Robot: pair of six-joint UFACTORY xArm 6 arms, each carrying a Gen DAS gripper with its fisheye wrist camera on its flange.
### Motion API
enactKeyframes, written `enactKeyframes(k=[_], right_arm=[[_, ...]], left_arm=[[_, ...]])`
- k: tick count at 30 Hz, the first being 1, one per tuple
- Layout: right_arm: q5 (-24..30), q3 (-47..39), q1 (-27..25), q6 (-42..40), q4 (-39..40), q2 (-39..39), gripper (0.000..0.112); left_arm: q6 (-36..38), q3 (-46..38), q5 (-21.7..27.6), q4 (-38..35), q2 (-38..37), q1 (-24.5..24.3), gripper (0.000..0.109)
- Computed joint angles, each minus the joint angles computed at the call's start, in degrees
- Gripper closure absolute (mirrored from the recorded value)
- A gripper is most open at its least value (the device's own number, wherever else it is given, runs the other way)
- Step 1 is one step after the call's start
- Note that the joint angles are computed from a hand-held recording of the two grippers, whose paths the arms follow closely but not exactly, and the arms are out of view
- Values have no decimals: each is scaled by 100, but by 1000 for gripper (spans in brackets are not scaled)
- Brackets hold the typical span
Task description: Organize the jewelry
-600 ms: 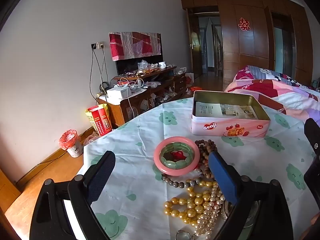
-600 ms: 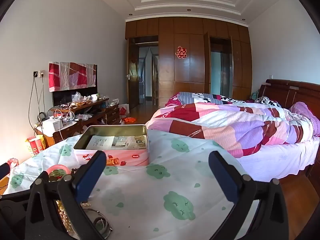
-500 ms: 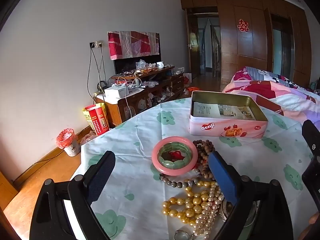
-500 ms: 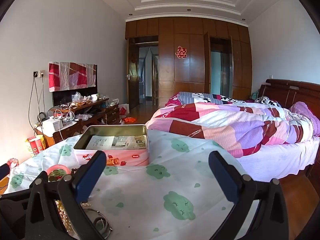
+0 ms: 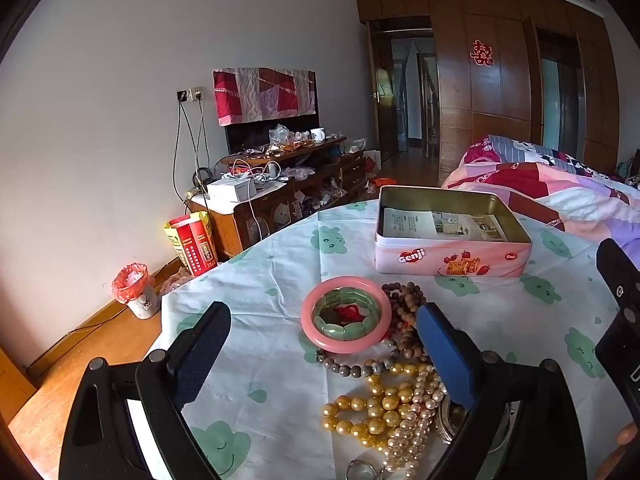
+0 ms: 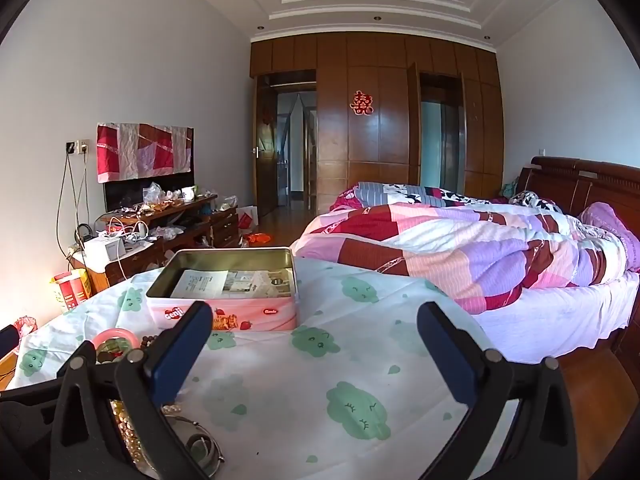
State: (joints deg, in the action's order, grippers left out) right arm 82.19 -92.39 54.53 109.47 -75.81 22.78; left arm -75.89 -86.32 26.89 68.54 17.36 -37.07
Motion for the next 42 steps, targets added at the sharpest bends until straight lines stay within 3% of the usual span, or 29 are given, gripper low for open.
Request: enactKeyframes(k=[42], right_arm=[[-51, 62, -22, 39, 37, -38, 9]], left_arm=[[-273, 107, -157, 147, -96, 63, 14]])
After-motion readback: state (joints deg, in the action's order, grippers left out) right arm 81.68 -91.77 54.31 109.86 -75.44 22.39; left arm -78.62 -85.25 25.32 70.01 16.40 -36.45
